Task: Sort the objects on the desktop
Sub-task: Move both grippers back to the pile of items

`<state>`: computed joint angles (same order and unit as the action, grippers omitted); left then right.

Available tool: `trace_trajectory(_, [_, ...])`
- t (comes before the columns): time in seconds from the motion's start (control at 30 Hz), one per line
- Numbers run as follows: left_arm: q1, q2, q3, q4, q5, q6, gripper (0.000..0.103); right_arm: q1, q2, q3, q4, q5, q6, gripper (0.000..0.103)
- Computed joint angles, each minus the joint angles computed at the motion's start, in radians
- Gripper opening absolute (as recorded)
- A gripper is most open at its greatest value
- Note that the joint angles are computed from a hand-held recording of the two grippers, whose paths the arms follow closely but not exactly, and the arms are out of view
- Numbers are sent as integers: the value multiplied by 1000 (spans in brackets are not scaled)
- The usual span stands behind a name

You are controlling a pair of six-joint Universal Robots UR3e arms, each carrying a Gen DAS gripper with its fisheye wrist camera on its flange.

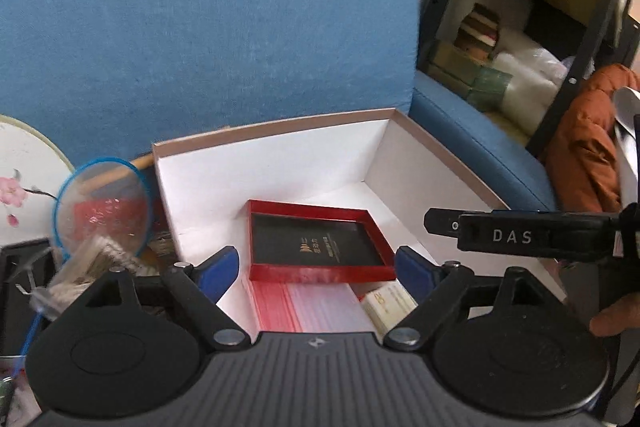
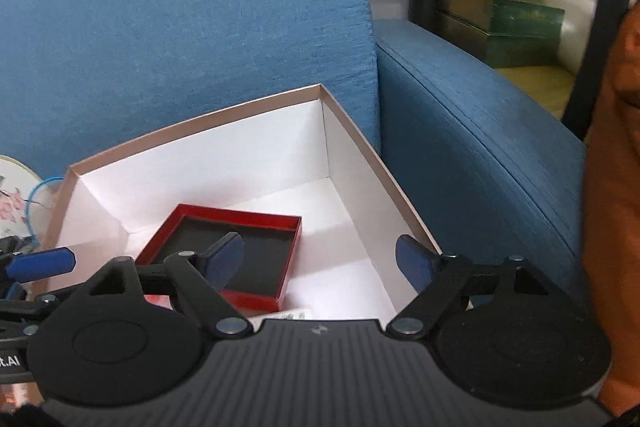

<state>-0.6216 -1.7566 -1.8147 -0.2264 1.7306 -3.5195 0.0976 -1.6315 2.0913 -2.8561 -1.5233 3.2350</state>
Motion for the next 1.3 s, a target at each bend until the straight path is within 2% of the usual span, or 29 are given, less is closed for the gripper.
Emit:
trace_trajectory(0.13, [-59,89,-63,9,52,24,88,-24,-141,63,76,67,25,89])
trace_trajectory(0.2, [-79,154,-121,30,55,29,88,-30,-245,99,138,106,30,89])
trace_trajectory(0.33, [-154,309,-223,-21,108,-3,89,25,-426,140,239,110,20,92])
trace_trajectory(0.47, [-240,442,-282,-153,191,-71,89,180,-529,127,328,13,65,93])
trace_trajectory(0.6, [-380,568,-420,-168,324,-183,90,409,-547,118,319,-151,135,96])
trace_trajectory(0.77, [-584,661,-533,-281,497,-416,91,744,-474,125,248,-412,253,96])
trace_trajectory(0.9, [-749,697,-591,-430,626,-676,91,941,-371,139,204,-530,364,96])
trace_trajectory(0.97, [-796,730,-609,-530,648,-800,91,1030,-293,139,174,-599,411,96])
trace_trajectory(1.07, [-829,791,-649,-613,646,-905,91,1128,-170,146,106,-665,468,96])
trace_trajectory(1.2, [-840,860,-677,-723,654,-1010,91,1222,-8,118,79,-695,574,96])
trace_trajectory(1.3, [-833,936,-710,-774,661,-1037,91,1267,104,82,50,-687,590,96])
